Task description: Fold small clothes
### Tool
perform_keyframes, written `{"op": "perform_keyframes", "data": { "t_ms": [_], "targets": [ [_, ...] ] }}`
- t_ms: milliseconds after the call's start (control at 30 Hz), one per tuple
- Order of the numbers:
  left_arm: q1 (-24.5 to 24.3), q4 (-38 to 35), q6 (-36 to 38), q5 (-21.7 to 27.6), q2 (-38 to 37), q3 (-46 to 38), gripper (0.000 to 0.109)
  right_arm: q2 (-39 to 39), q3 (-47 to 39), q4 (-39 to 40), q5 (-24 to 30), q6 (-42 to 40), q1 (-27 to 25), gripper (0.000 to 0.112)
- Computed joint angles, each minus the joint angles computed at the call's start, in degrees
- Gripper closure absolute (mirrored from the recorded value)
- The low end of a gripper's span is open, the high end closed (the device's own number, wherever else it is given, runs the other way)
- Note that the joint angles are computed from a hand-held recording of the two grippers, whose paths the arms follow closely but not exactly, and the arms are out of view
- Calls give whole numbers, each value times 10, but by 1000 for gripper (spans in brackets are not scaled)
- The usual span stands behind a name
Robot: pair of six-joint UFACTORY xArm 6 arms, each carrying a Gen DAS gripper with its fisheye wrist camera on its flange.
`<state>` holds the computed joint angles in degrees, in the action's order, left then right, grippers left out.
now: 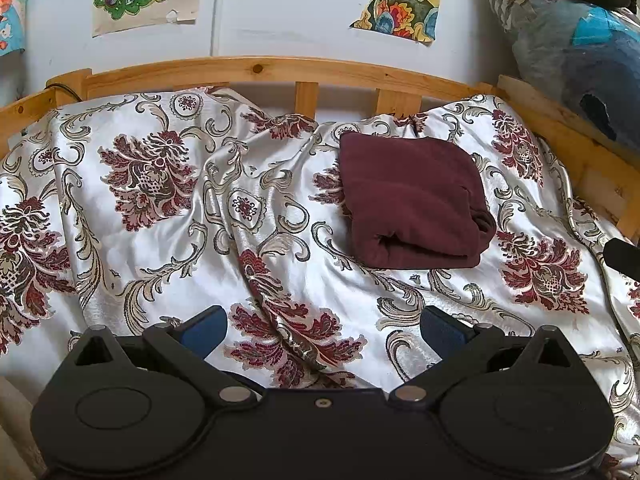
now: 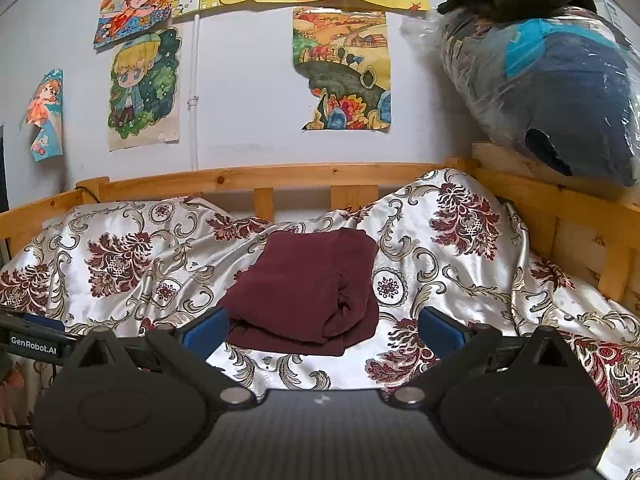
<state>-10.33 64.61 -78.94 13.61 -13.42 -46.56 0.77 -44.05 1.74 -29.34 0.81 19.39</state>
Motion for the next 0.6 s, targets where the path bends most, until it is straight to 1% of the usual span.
{"op": "perform_keyframes", "data": {
  "t_ms": [267, 433, 600],
  "targets": [
    [0, 0, 0, 1, 0, 0, 6, -2, 1, -30, -2, 33, -8, 9],
    [0, 1, 0, 0, 0, 0, 6, -1, -1, -37, 2, 33, -9, 9],
    [0, -1, 2, 0, 0, 0, 6, -1, -1, -26, 2, 27, -6, 9]
  ]
}}
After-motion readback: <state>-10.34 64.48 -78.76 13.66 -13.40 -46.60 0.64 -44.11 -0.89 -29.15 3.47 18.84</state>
